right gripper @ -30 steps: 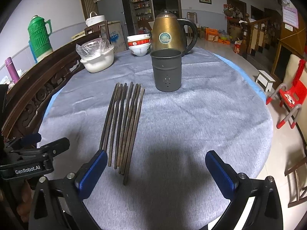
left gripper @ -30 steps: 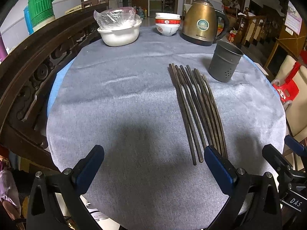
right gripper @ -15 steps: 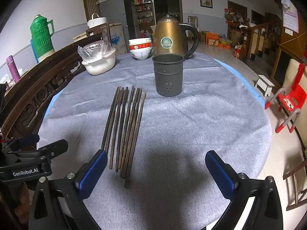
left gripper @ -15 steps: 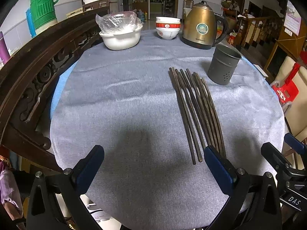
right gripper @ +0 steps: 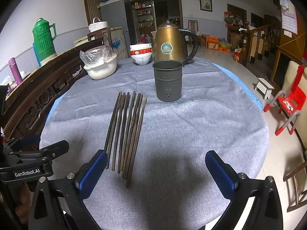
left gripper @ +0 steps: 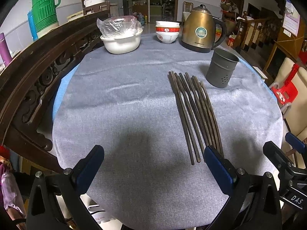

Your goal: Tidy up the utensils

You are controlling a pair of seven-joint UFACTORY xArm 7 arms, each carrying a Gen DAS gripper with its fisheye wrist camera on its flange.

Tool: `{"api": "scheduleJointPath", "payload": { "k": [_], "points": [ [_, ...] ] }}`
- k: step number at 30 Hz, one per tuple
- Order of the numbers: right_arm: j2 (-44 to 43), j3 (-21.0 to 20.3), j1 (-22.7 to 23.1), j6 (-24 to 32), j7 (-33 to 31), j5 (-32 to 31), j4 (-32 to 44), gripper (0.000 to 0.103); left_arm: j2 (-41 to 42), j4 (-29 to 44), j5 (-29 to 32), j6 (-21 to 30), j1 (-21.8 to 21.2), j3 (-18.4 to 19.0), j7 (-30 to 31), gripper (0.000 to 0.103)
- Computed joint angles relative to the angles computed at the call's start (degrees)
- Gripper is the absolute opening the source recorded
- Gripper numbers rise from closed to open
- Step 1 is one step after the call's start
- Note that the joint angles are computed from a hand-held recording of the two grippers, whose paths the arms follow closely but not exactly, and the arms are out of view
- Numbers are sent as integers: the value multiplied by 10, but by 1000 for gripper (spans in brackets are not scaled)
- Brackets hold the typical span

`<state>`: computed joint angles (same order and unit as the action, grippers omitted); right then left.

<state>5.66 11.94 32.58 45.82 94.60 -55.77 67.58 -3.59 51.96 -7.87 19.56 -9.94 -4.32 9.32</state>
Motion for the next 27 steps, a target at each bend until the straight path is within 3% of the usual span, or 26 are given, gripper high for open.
{"api": "scheduleJointPath", "payload": {
  "k": [7, 15, 19, 22, 27],
  "points": [
    [-3, -3, -8, -27, -5, 20, -12, 103, 3, 1, -7, 2, 0, 1, 9, 103],
    [1, -3, -7, -19, -5, 12, -7, 103, 7, 2, -13, 3, 0, 1, 16, 103],
    [-1, -9, -18, -64, -17, 29, -15, 103, 14, 6, -29, 12, 2, 3, 28, 103],
    [3, -16, -34, -117, -48, 58, -20, 103, 23, 12, -45, 21, 6, 5, 33, 103],
    [45, -27, -60, -160, -173, 189, 8, 100, 39, 23, -64, 29, 13, 5, 39, 103]
  ]
}}
